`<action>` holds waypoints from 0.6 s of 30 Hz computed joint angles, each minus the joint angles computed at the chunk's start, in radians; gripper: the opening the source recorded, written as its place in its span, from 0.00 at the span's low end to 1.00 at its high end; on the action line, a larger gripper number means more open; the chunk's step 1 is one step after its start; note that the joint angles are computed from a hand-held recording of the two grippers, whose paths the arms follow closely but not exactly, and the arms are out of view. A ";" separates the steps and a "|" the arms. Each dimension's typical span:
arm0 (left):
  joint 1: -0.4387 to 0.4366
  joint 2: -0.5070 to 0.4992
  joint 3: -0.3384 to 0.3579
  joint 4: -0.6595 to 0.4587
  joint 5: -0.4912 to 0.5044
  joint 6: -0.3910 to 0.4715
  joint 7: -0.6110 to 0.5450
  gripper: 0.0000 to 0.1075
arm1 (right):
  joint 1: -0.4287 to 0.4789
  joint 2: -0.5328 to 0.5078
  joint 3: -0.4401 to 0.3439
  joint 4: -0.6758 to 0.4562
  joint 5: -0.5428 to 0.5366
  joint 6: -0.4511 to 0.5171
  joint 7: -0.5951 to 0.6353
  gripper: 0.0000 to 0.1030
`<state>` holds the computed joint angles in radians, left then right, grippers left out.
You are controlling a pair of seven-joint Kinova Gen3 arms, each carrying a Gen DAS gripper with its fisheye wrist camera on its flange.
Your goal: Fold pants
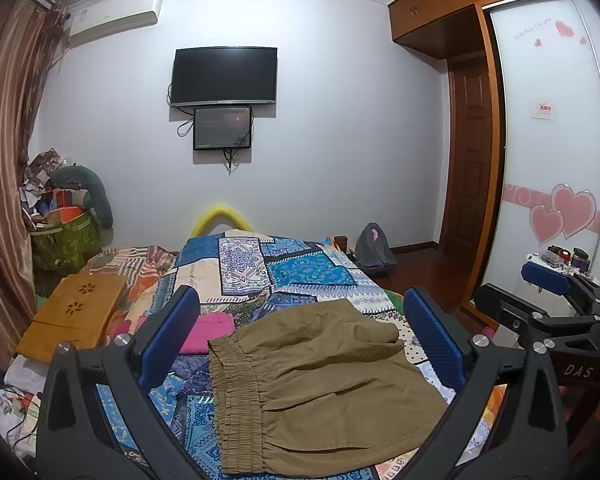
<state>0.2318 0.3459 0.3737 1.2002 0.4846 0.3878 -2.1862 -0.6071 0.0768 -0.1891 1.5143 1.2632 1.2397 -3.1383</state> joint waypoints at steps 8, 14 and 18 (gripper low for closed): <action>0.001 0.003 -0.003 0.000 0.002 0.000 0.008 0.96 | -0.001 0.001 0.000 0.001 0.001 0.001 -0.004 1.00; -0.003 0.006 -0.001 -0.004 0.004 0.004 0.006 0.96 | 0.002 -0.010 -0.006 0.010 -0.001 0.004 -0.003 1.00; -0.009 0.007 0.005 -0.001 0.012 0.005 0.003 0.96 | 0.004 -0.010 -0.008 0.010 -0.002 0.003 -0.005 1.00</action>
<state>0.2224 0.3526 0.3785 1.1989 0.4966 0.3923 -2.1830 -0.6036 0.0671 -0.1966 1.5244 1.2614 1.2426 -3.1429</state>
